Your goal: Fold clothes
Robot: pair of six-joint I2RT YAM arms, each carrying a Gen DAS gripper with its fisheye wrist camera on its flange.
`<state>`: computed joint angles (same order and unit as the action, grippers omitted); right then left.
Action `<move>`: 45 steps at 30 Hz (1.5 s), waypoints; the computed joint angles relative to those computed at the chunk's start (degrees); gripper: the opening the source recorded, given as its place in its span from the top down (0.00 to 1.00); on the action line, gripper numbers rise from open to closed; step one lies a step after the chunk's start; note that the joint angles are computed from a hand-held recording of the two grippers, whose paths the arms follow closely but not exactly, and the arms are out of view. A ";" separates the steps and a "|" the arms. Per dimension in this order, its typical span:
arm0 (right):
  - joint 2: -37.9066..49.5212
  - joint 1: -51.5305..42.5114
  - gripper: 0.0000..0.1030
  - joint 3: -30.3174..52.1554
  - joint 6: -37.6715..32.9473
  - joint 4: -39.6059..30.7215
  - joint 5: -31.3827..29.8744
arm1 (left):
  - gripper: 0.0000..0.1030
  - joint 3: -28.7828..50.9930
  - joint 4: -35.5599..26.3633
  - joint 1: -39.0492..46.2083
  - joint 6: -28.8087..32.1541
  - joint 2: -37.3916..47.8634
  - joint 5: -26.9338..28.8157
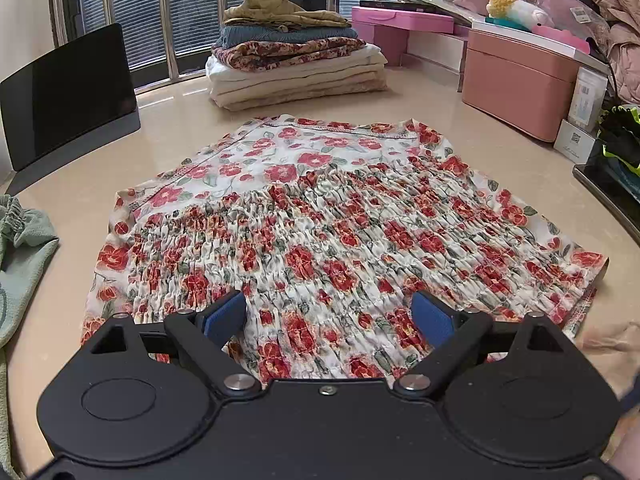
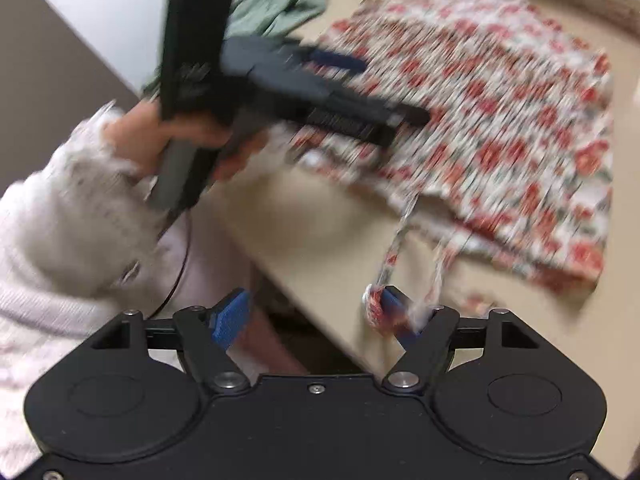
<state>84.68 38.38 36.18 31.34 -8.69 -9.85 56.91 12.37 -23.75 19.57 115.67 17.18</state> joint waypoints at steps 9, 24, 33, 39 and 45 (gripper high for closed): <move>-7.41 6.26 0.27 -6.18 6.69 5.97 12.13 | 0.12 -0.29 0.45 0.13 0.03 0.05 0.22; 4.61 30.30 0.37 -2.58 22.19 6.55 45.09 | 0.11 -3.46 -0.53 3.15 4.69 -4.45 11.26; 17.60 33.98 0.70 5.72 35.69 -1.17 55.90 | 0.09 -9.64 -4.60 -2.33 23.84 -12.65 6.74; 19.26 34.82 0.96 7.94 38.75 -5.57 57.64 | 0.10 -10.37 -6.29 -2.41 31.97 -13.63 3.07; 16.54 34.12 1.00 5.54 40.54 -2.42 60.81 | 0.11 -11.53 -5.02 -2.51 37.13 -14.64 0.87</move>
